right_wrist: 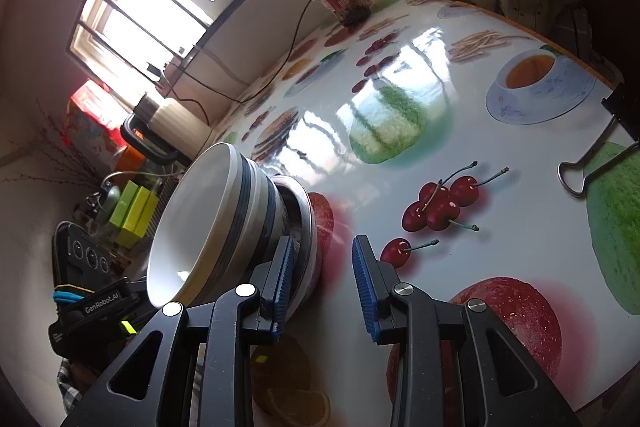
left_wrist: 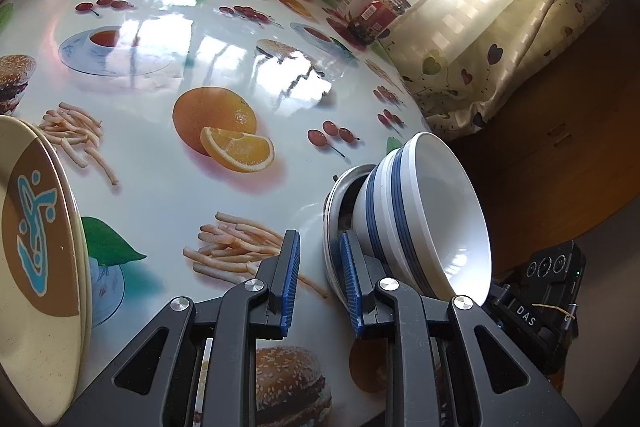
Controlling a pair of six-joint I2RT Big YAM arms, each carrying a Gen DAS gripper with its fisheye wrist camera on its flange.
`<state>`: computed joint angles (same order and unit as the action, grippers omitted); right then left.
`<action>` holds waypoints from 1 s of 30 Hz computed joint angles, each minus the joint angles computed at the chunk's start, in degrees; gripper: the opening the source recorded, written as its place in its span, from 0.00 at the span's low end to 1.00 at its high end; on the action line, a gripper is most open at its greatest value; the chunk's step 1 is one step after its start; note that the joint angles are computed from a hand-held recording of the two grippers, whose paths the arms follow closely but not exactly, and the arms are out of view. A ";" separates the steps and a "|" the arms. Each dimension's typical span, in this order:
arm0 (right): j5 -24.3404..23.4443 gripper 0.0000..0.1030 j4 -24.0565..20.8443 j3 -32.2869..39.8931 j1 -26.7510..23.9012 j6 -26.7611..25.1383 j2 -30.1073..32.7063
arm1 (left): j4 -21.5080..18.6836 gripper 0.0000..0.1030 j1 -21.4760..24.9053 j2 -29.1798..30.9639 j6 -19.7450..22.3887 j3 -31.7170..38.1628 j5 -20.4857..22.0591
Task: Organize plates and bowls
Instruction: 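Close the right tool on the steel bowl stack rim and lift with both tools, then carry the steel bowl stack with both tools toward the beige plate stack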
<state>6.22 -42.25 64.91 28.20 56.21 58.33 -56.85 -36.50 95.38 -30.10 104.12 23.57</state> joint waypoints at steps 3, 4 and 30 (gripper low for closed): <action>-0.67 0.30 1.11 -0.60 -0.30 0.28 -0.23 | -0.15 0.21 -0.20 0.24 -0.02 0.05 0.30; -1.00 0.30 1.66 -1.00 -0.44 0.38 -0.46 | -0.21 0.21 -0.26 0.32 0.16 0.08 0.15; -5.44 0.15 7.88 -4.01 -1.74 -0.22 -1.84 | -0.42 0.10 -1.28 0.56 3.03 1.22 -3.25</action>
